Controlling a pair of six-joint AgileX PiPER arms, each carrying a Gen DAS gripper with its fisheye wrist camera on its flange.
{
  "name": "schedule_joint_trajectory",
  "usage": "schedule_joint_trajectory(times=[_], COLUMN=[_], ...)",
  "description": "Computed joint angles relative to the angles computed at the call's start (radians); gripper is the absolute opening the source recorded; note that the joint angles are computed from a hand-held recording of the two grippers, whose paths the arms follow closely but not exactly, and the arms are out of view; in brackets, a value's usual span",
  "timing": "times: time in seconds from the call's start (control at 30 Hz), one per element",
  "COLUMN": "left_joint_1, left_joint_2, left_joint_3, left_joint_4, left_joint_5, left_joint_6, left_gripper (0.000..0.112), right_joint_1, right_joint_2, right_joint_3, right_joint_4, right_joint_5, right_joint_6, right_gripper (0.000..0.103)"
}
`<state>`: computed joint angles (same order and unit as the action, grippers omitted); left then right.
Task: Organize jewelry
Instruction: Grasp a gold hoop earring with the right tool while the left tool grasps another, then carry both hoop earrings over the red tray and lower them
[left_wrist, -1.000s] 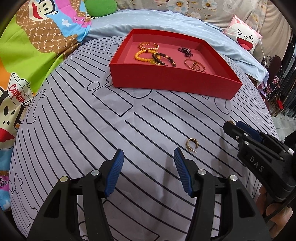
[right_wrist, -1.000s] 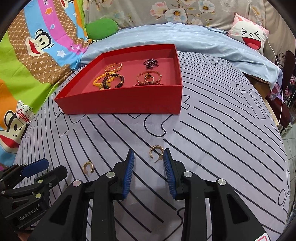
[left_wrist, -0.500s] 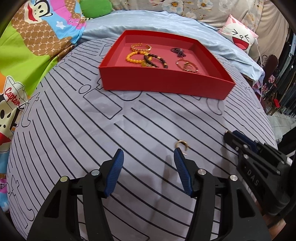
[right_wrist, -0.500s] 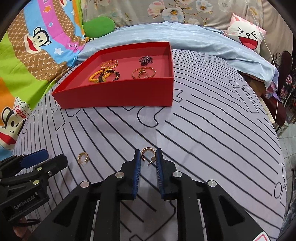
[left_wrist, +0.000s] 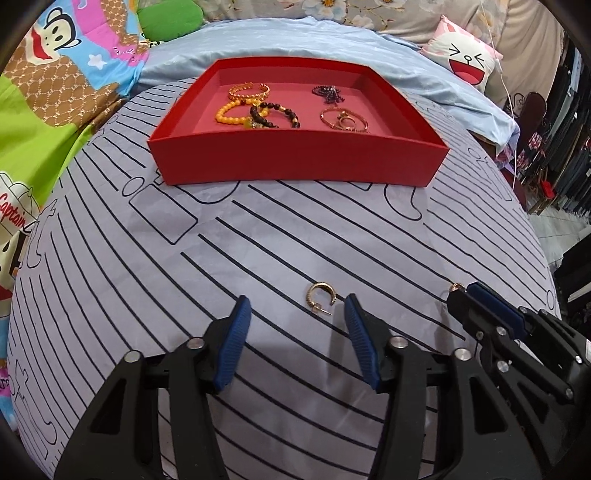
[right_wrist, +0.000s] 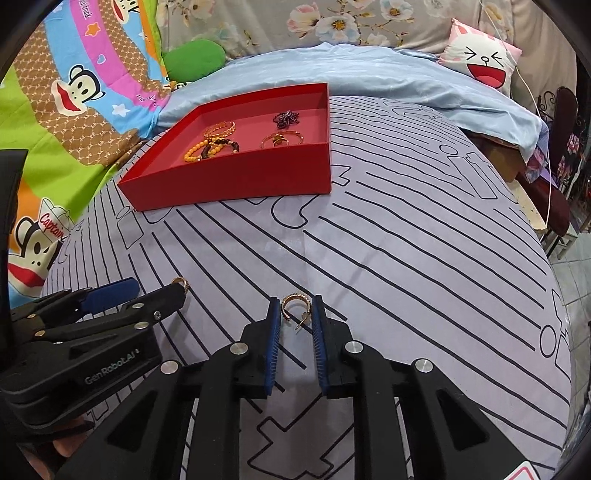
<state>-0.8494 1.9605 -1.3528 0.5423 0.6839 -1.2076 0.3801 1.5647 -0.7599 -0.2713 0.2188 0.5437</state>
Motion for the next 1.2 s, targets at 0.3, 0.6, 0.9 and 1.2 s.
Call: schedule_joint_trajectory(times=[0.3,0.6,0.9,1.2], left_joint_1=[-0.009,0.001,0.009,0.021], left_joint_2=[0.013,-0.029,-0.114,-0.194], left_joint_3=[-0.011,0.046,0.105,0.122], left_joint_4=[0.041,0.016,0.023,0.054], left_joint_5=[0.015,-0.035,-0.041,-0.038], left_joint_6=[-0.023,-0.027,-0.067,-0.082], left_gripper=[0.017,0.016,0.016,0.016], right_joint_1=[0.001,0.01,0.023,0.029], right_joint_2=[0.011,0.0,-0.061,-0.084], right_joint_3=[-0.007,-0.004,-0.011,-0.073], right_joint_4=[0.04,0.051,0.105,0.127], right_joint_5=[-0.002,-0.004,0.014,0.04], right_joint_6=[-0.041,-0.051,-0.106,-0.141], right_gripper=[0.016,0.016,0.016,0.016])
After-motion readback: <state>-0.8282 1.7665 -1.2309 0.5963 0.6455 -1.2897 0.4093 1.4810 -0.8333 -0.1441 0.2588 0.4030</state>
